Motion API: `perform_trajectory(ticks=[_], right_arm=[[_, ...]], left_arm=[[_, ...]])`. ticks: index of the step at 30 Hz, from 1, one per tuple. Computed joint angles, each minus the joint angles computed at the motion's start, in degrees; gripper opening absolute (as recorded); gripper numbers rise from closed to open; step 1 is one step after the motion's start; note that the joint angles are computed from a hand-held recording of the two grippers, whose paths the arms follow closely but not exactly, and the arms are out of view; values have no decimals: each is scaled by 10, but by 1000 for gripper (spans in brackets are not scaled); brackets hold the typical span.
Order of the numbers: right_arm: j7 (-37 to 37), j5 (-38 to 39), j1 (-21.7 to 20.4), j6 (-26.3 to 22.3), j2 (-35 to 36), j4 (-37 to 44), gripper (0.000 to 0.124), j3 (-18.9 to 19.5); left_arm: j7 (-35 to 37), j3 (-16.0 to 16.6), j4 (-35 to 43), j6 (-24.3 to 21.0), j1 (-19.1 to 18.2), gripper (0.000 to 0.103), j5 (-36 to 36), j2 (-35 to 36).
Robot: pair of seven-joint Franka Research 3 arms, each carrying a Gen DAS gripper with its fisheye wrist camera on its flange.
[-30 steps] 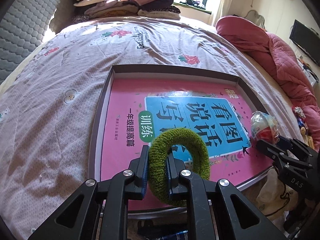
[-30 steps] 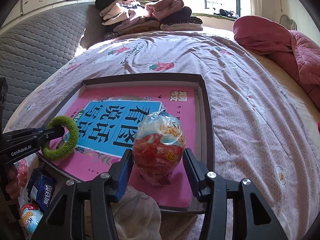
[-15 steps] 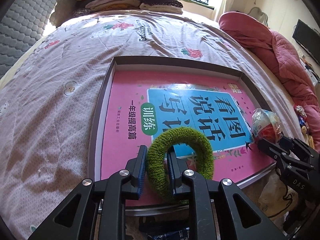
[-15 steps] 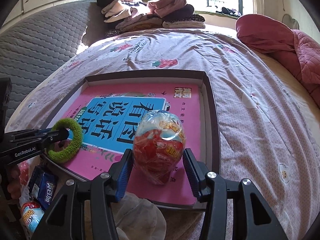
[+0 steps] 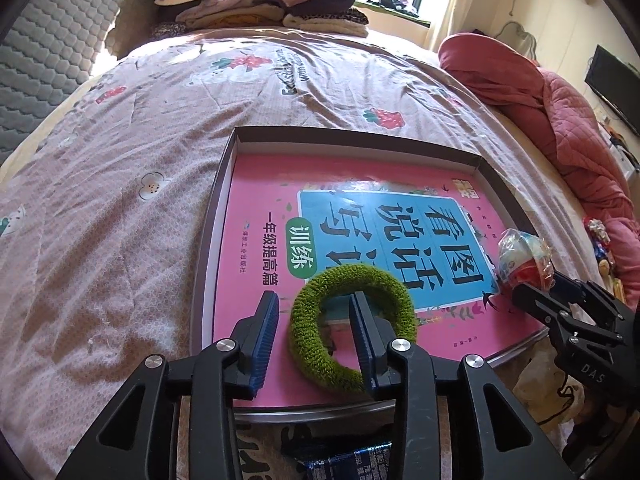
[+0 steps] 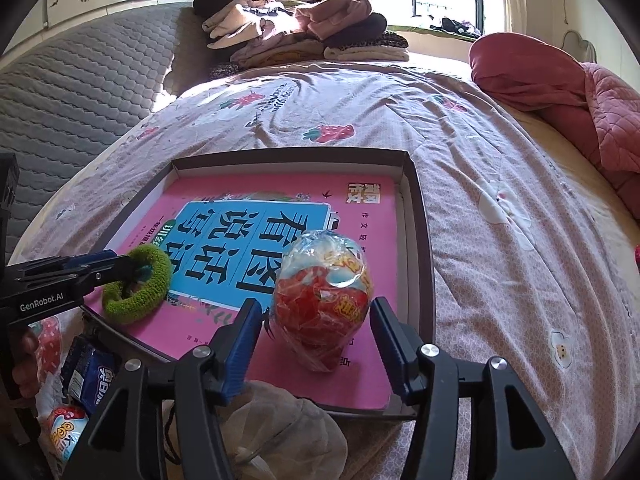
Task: Organize objects
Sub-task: 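Carry the ring into the tray and open the left tool while the right tool carries the bag over, then lower the bagged red item into the tray and open the right tool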
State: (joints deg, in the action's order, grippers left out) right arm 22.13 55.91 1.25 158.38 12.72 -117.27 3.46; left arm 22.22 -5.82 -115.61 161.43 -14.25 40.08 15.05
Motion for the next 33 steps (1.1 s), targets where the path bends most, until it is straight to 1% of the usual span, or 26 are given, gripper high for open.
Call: perform_trajectory(ticks=[3, 5, 8, 12, 16, 24, 27, 29, 33], right_arm=[[-14, 17, -2, 3, -6, -2, 56, 3], [-33, 33, -2, 13, -11, -5, 57, 5], [-54, 54, 0, 17, -21, -10, 57, 6], [-88, 86, 5, 18, -38, -19, 57, 3], [-129, 122, 15, 20, -60, -33, 57, -1], [-196, 186, 40, 5, -121, -74, 57, -23], [-219, 211, 48, -2, -148, -94, 57, -34], [-224, 218, 54, -11, -165, -105, 57, -41], [-248, 236, 67, -11, -199, -132, 57, -50]], left_arm=[[-17, 5, -5, -3, -6, 40, 17, -10], [-32, 7, -8, -6, -9, 44, 34, -18], [-50, 3, -16, -5, -9, 46, 55, -33], [-87, -3, -25, -18, -13, 47, 102, -57], [-124, -15, -39, -32, -11, 51, 143, -85], [-181, -49, -66, -56, 0, 53, 207, -137], [-190, -61, -74, -66, 2, 54, 216, -149], [-190, -66, -83, -64, 3, 54, 213, -158], [-196, -78, -94, -69, 2, 54, 213, -172]])
